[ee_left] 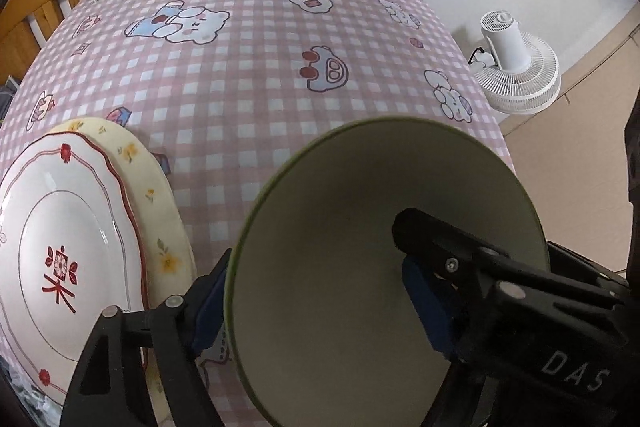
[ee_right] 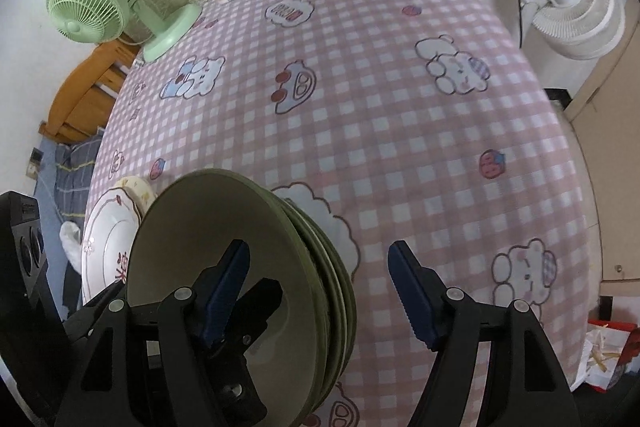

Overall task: Organize plates and bowls
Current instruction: 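Grasp the rims of the nested bowls with both grippers, then lift the nested bowls and carry them over the white plate stack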

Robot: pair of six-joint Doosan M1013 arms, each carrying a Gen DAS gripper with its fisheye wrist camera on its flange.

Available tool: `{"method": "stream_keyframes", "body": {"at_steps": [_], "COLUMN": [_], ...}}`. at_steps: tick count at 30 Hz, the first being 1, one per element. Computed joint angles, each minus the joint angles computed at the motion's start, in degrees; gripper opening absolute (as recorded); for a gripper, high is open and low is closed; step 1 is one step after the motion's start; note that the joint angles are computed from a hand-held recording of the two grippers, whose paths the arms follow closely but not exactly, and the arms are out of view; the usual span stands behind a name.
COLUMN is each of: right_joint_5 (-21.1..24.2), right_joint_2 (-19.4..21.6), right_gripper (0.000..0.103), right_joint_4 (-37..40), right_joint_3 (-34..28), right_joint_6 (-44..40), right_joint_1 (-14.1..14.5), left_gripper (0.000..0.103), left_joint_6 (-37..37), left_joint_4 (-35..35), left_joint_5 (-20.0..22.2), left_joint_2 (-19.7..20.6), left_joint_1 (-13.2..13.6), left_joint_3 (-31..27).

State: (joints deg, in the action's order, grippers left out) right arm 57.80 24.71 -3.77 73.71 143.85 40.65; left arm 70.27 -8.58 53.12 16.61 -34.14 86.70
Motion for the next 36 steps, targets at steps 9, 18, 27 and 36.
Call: {"method": "stream_keyframes", "body": {"at_steps": [9, 18, 27, 36], "right_joint_5": [-1.7, 0.8, 2.1, 1.4], "right_joint_2": [0.2, 1.5, 1.6, 0.4], "right_gripper": [0.063, 0.052, 0.053, 0.053], "right_joint_4": [3.0, 3.8, 5.0, 6.1], "right_joint_3": [0.4, -1.4, -2.1, -1.9], "right_joint_6": [-1.9, -3.6, -5.4, -8.6], "right_joint_1": [-0.6, -0.5, -0.8, -1.4], "left_gripper": [0.072, 0.068, 0.068, 0.068], "left_joint_6": [2.6, 5.3, 2.2, -2.8], "left_joint_4": [-2.0, -3.4, -2.5, 1.7], "left_joint_5": [-0.9, -1.1, -0.3, 0.4], "left_joint_2": [0.2, 0.2, 0.1, -0.4], "left_joint_1": [0.3, 0.5, 0.2, -1.2], "left_joint_3": [0.1, 0.1, -0.2, -1.8]}}
